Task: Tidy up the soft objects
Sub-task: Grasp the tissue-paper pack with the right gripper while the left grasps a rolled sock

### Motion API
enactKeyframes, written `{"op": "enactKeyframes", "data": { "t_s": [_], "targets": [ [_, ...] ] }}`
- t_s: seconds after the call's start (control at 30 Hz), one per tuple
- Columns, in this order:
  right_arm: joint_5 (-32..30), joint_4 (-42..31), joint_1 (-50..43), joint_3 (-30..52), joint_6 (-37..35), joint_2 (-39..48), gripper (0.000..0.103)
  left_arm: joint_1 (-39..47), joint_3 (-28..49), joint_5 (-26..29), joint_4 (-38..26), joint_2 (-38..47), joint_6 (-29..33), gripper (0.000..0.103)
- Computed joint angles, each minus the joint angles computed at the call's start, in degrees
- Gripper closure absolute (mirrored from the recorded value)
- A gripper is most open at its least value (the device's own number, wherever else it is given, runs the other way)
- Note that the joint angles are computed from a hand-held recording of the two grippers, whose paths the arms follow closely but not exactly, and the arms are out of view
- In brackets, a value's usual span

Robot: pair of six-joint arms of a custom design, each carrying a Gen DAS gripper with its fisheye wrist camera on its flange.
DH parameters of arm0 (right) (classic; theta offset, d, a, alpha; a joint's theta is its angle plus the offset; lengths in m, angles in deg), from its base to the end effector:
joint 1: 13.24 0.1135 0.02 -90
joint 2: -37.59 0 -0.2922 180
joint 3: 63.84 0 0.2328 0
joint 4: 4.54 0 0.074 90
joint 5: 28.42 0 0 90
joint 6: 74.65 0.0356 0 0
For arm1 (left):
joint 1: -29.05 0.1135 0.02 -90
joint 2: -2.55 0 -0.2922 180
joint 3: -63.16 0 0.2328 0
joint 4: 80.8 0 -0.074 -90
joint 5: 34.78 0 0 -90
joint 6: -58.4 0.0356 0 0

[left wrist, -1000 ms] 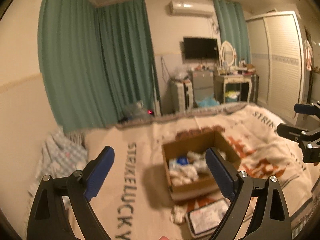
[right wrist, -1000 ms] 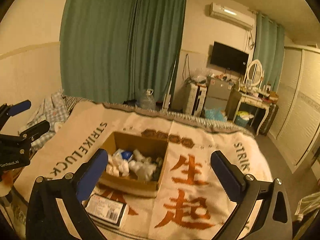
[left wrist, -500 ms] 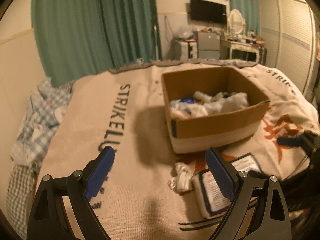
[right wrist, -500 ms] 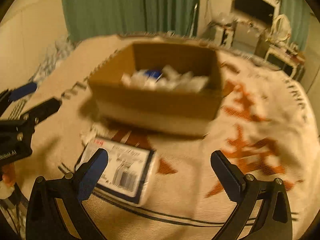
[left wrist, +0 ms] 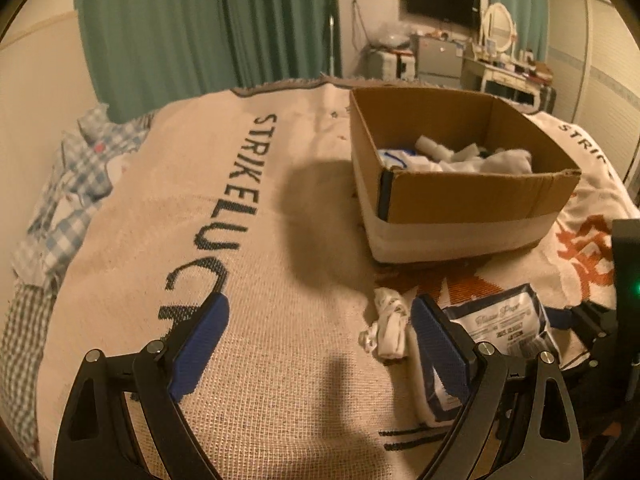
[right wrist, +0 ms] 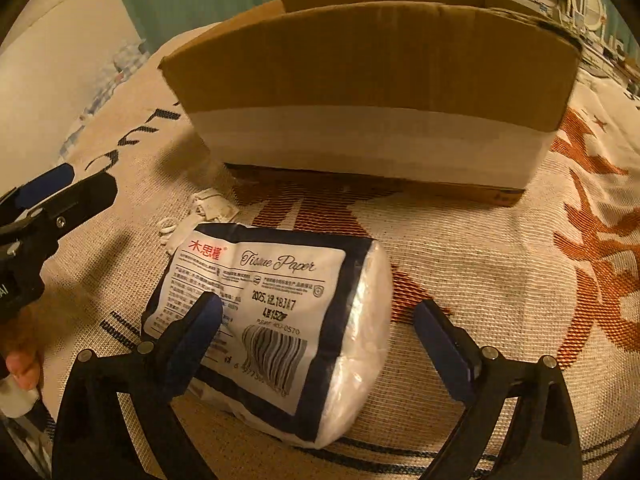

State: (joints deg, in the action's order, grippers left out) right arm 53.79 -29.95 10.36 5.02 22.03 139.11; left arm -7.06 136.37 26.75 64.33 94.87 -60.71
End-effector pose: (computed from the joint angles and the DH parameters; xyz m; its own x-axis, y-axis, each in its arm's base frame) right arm 0.3024 0.1374 0.1814 -0.8262 -0.2352 -0.5119 -0.3687 0.9128 0.1758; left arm 0.2635 -0.1712 0.2441 -0.7127 -0.0094 -0.7014 -0.0631 0.9967 0.0508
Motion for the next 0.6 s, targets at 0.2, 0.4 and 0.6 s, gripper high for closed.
{"op": "enactKeyframes", "data": {
  "t_s": [0.2,0.4,0.6],
  "targets": [
    [-2.3,1.78,0.59,-0.8,0.61,-0.79,0.025,0.25,-1.0,2.18,0.02,-1.37,-1.29,0.009],
    [0.85,5.06,2.06,-5.46,-0.26,-8.6,0.058,-2.73,-1.54,2.49,1.7,-3.52,-0.05,0.009],
    [2.65,4.46,-5.08,-6.86,-1.18,-18.67,0.059,-3.97,3.29,3.09,-0.59,0.61,0.23,0.01]
  ]
}}
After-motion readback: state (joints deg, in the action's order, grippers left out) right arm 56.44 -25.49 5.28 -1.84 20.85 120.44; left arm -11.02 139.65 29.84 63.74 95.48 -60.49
